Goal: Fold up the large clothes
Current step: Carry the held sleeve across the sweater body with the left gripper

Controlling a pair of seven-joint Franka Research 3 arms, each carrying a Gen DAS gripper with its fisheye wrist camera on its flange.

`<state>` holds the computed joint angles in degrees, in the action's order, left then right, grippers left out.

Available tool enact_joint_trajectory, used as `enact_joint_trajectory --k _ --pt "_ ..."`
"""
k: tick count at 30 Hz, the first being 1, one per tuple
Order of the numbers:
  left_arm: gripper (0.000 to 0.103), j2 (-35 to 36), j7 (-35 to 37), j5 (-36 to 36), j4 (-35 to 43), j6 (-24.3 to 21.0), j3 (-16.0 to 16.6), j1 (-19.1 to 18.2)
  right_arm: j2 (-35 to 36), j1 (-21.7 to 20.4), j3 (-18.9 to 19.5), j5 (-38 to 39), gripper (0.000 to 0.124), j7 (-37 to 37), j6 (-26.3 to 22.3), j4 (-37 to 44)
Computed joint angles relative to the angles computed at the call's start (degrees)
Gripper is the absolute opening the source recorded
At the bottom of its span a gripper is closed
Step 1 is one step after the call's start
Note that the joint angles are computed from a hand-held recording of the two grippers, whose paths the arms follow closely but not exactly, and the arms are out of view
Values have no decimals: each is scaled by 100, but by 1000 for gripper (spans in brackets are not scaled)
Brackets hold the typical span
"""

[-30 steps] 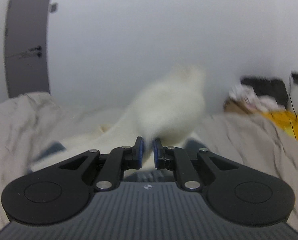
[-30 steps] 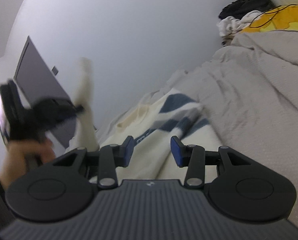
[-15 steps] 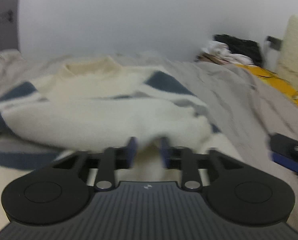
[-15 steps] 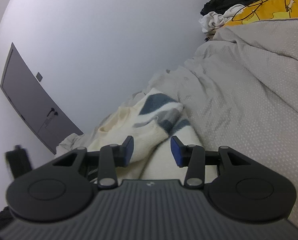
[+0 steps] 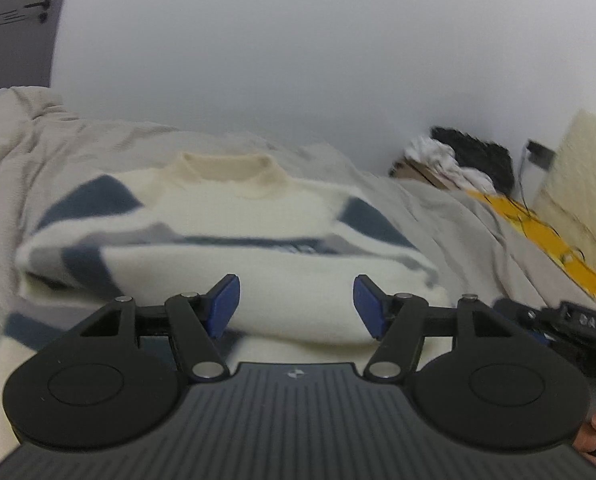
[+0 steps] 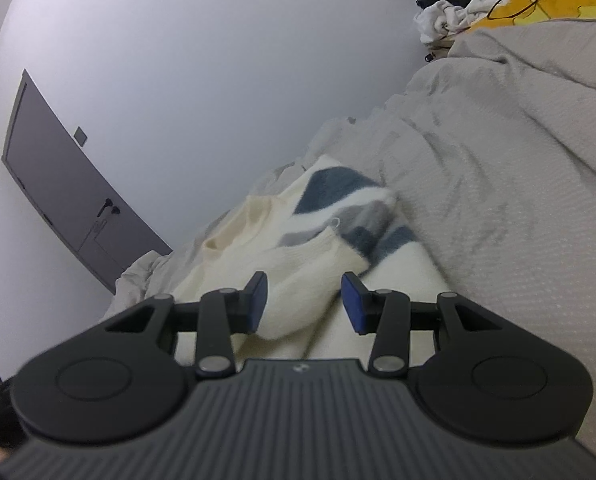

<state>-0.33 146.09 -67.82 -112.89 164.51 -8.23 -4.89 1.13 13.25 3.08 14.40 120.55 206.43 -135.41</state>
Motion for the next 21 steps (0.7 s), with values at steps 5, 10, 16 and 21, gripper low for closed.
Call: enact_joint_trajectory --k 5,10,16,21 --pt "68 506 -171 329 555 76 -36 248 379 61 -19 454 67 -656 -187 461" --pt "68 1077 142 654 1195 -90 -277 592 746 -225 79 75 66 -610 -266 819" --pt "68 1836 -581 1400 1950 -560 -509 917 1126 -381 159 -364 65 -690 -342 1185" --pt "68 2162 -702 1618 2314 -971 -882 1272 1332 -132 -4 104 56 -1287 -530 1410"
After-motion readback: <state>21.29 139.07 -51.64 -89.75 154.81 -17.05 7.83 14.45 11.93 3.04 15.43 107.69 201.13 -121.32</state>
